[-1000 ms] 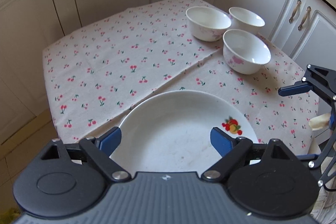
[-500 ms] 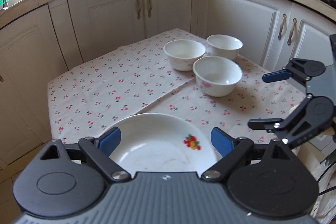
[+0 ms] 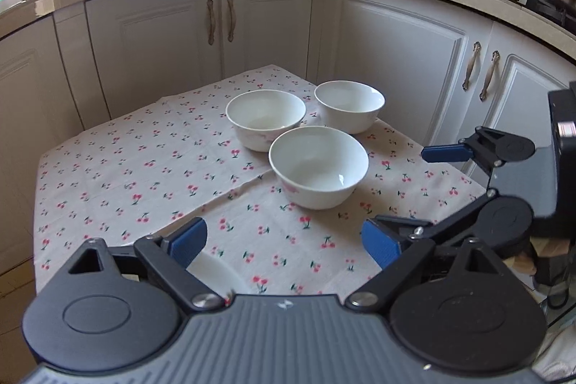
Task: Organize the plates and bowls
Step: 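Move the left gripper to the nearest white bowl, then grasp the rim of the white bowl with the left gripper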
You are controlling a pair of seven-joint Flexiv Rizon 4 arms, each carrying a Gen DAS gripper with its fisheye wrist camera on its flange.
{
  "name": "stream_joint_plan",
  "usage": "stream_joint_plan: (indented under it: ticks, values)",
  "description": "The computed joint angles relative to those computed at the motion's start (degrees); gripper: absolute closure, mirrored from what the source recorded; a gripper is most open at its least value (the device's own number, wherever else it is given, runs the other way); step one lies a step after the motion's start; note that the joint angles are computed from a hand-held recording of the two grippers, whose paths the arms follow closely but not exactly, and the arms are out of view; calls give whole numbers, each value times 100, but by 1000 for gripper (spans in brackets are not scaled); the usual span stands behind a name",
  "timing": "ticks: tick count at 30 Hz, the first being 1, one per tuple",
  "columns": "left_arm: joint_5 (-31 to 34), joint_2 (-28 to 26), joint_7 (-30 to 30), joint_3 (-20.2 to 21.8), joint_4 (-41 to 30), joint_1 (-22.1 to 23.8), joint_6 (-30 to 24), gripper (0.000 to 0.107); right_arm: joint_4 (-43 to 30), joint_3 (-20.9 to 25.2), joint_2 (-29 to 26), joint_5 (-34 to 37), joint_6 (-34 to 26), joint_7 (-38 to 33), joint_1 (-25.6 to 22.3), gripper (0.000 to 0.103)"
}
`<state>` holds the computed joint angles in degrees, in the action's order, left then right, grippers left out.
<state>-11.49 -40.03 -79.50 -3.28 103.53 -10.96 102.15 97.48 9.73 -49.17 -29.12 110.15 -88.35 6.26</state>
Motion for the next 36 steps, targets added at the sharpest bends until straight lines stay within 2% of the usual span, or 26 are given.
stream_joint_plan:
  ticks: [4, 6, 12, 15, 19, 23, 28, 36]
  values:
    - [-84, -257, 102, 220, -579, -189, -460, 14, -217, 113, -186, -214, -34, -115, -94, 0]
    - [-101, -394, 141, 198, -859, -156, -672, 14, -349, 96, -282, -250, -64, -154, -63, 0]
    - [-51, -831, 265, 264, -1742, -126, -1362, 14, -841, 728, -659, -630, -554, -275, -477, 0]
    - [-25, -1060, 359, 185, -2174, -48, -1708, 14, -1036, 770, -779, -572, -684, -411, -454, 0]
    - [-9, -1315, 521, 33, -2649, 62, -2122, 14, -1230, 1064, -945, -535, -899, -660, -589, 0]
    - [-48, -1536, 613, -50, -3049, 129, -2508, 19, -1401, 1430, -1112, -453, -1074, -968, -758, 1]
    - [-84, -1717, 644, -87, -3387, 158, -2798, 27, -1481, 1609, -1191, -292, -1124, -1320, -810, 6]
    - [-174, -1854, 837, -269, -3593, 252, -3021, 28, -1556, 1875, -1255, -97, -1218, -1638, -909, 16]
